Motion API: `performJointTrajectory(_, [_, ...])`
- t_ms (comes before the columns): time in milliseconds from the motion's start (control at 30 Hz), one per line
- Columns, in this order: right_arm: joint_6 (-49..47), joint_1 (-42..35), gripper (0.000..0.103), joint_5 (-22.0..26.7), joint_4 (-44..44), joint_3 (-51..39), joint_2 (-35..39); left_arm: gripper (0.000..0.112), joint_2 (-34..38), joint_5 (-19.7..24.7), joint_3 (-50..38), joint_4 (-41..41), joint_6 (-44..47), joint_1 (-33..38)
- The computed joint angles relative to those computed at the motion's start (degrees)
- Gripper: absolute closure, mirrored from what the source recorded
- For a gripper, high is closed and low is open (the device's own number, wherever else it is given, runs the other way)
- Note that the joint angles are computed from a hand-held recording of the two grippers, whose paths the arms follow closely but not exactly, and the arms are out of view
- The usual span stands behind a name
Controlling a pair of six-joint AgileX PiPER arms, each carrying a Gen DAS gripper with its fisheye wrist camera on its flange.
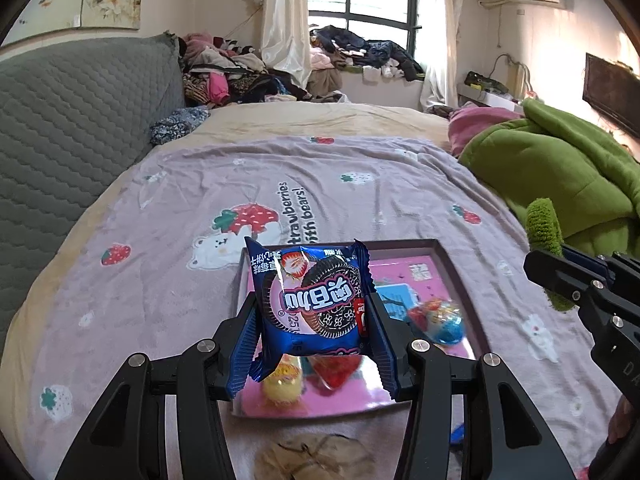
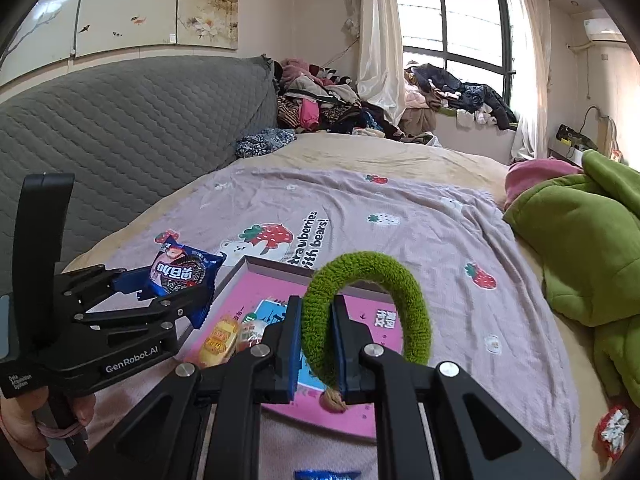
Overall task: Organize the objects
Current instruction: 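Lower the biscuit packet with left gripper while right gripper lowers the green ring into the tray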
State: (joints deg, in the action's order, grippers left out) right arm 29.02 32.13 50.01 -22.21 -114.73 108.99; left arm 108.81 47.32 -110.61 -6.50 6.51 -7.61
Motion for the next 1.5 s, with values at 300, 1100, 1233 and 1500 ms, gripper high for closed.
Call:
performJointTrajectory(300, [0.9, -1.4, 0.089, -3.4, 4.4, -6.3, 9.2, 0.060, 8.5, -2.0, -5.6, -1.6, 2.8, 2.3])
performJointTrajectory(1100, [4.0, -0.2, 0.089, -8.0, 1.7, -2.7, 19.1, 0.060, 13.7, -12.3, 1.8, -7.9, 11.3, 5.0])
performJointTrajectory(1233, [2.3, 0.0, 0.089, -5.7, 2.8, -5.2, 21.0, 0.060, 15.2, -10.4, 0.0, -7.0, 10.2, 5.3])
performJointTrajectory(1500, [0.2, 0.3, 0.089, -0.8, 4.2, -9.7, 23.8, 0.059, 15.4, -11.1, 0.4, -6.4, 9.8, 5.2])
